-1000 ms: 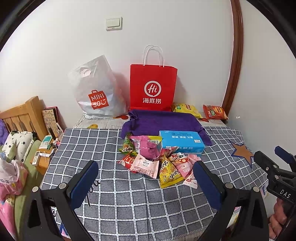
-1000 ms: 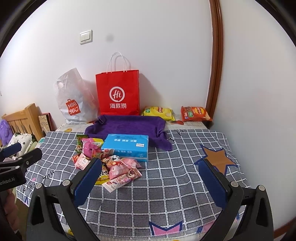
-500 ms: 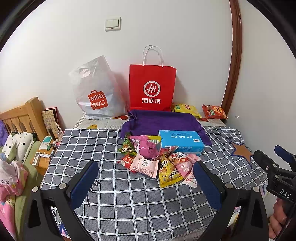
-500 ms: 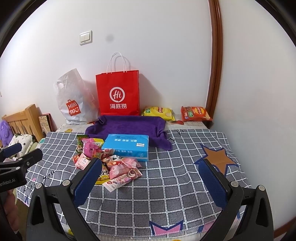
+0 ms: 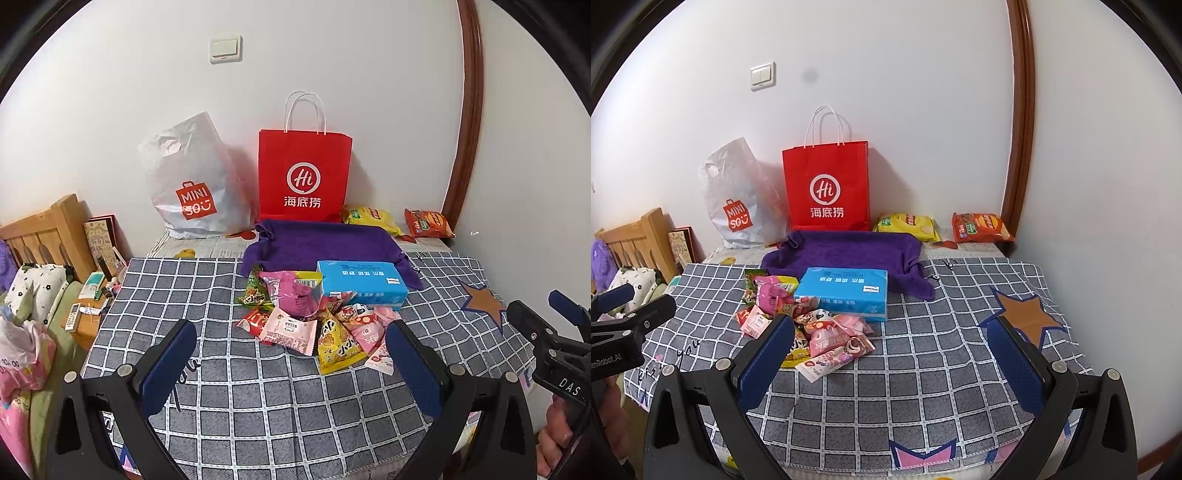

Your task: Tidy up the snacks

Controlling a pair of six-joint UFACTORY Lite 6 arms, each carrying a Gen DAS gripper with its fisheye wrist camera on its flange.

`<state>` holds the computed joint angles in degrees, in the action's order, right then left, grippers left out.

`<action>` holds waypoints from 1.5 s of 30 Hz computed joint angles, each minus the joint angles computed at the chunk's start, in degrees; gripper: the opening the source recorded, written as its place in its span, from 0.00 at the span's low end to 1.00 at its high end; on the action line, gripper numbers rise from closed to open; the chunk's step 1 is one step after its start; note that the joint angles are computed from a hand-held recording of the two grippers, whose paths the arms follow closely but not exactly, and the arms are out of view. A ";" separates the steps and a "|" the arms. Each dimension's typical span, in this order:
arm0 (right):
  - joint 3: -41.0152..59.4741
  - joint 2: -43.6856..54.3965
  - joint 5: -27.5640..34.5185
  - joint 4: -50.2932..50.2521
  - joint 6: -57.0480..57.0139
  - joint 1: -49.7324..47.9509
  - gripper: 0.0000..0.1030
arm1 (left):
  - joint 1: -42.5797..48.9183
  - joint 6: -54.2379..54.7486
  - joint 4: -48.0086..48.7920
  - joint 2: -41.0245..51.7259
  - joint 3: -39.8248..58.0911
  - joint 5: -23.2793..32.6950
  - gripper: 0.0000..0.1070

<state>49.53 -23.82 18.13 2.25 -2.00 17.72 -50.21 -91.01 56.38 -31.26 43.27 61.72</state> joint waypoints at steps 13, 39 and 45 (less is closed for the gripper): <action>-0.12 -0.73 -0.14 -0.42 0.19 0.28 1.00 | 0.01 0.31 0.32 0.44 0.62 0.26 0.96; 0.06 2.44 -2.02 -15.35 14.92 3.76 1.00 | 7.11 2.04 0.99 1.47 -1.53 -5.56 0.96; 2.81 9.86 -3.64 -25.58 24.26 4.65 1.00 | 17.40 4.51 1.03 2.45 -4.13 -15.83 0.96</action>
<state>52.34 -13.96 14.49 -23.33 22.25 22.37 -32.82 -86.50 57.41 -28.81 39.14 45.89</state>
